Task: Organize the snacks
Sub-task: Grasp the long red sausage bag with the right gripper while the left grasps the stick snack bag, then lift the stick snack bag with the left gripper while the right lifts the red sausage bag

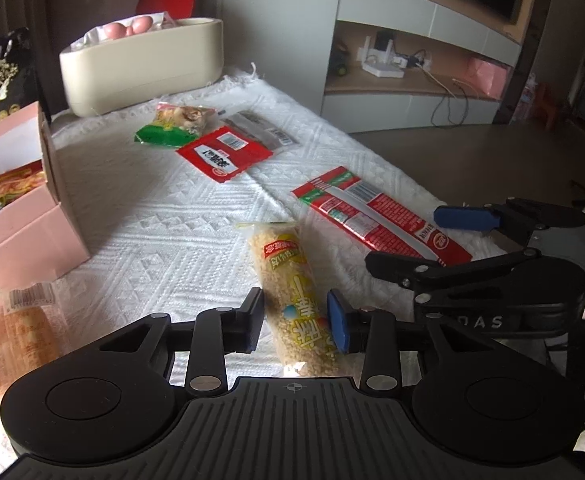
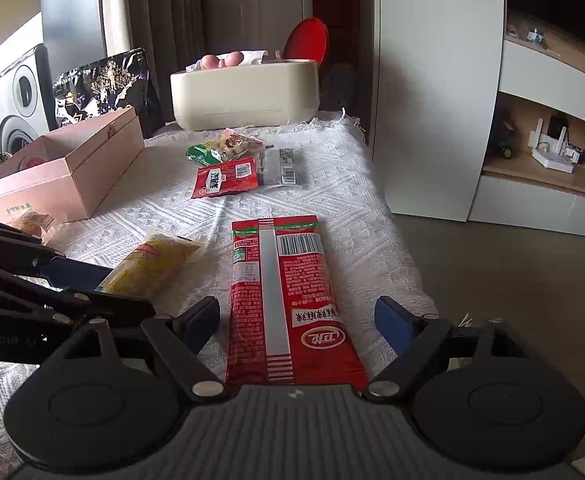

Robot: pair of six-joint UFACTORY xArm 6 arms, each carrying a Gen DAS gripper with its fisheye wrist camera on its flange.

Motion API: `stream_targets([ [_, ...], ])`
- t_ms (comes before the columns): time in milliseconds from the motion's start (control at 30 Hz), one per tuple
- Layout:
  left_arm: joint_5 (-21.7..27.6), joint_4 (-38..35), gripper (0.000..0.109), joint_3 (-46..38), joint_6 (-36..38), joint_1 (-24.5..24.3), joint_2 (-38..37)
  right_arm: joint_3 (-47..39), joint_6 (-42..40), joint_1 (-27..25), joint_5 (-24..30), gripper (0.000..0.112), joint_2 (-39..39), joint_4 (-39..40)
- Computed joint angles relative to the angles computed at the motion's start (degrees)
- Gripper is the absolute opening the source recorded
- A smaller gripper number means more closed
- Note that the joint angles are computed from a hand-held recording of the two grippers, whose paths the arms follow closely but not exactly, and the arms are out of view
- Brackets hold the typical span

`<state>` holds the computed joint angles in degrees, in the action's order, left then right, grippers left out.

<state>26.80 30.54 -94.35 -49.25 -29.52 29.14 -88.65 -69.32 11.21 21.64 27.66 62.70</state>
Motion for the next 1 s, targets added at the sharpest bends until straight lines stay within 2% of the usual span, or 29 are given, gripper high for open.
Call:
stream_targets([
  [33,0.9,1.6,0.034,1.1,-1.3,0.0,-1.1,-0.2,-0.3,-0.3,0.9,0.087,0.0,0.6],
  [167,6.1,7.8,0.034,5.3,-7.6,-0.2,-5.3,-2.6,1.0,-2.1,7.5,0.099,1.0,-0.3],
  [233,4.2,6.9,0.034,8.7,-9.1,0.6,-7.4,-3.7,2.2,-2.4,9.5,0.103,1.6,-2.4],
  [333,1.1,7.5,0.035,11.5,-14.0,1.4,-8.8,-4.1,3.8,-1.8,9.1,0.103,1.8,-6.7],
  [400,0.8,7.7,0.036,11.5,-15.0,1.4,-8.7,-3.7,4.2,-0.9,7.4,0.103,1.7,-10.9],
  [467,1.1,8.1,0.039,11.1,-14.9,1.2,-8.4,-2.8,5.3,-0.3,5.6,0.103,1.3,-10.6],
  [533,1.2,7.9,0.041,11.0,-13.3,0.9,-8.3,-0.4,4.0,0.4,2.3,0.093,-0.2,-7.2],
  [600,1.2,8.4,0.041,11.0,-12.4,0.8,-8.3,1.0,3.9,1.0,0.2,0.066,-1.2,-6.9],
  [667,0.9,8.5,0.041,11.4,-13.2,0.9,-8.5,1.5,6.4,1.1,0.5,0.057,-1.8,-9.2],
  [733,-0.3,8.4,0.041,12.2,-14.7,1.2,-8.9,2.0,7.7,0.8,2.4,0.055,-2.8,-10.0],
  [867,-2.8,9.6,0.041,14.3,-16.6,1.8,-10.0,5.2,4.6,0.0,7.5,0.054,-6.3,-8.6],
  [1000,-3.3,11.2,0.041,14.8,-17.4,1.8,-10.2,9.3,1.4,0.3,7.0,0.058,-9.8,-8.4],
])
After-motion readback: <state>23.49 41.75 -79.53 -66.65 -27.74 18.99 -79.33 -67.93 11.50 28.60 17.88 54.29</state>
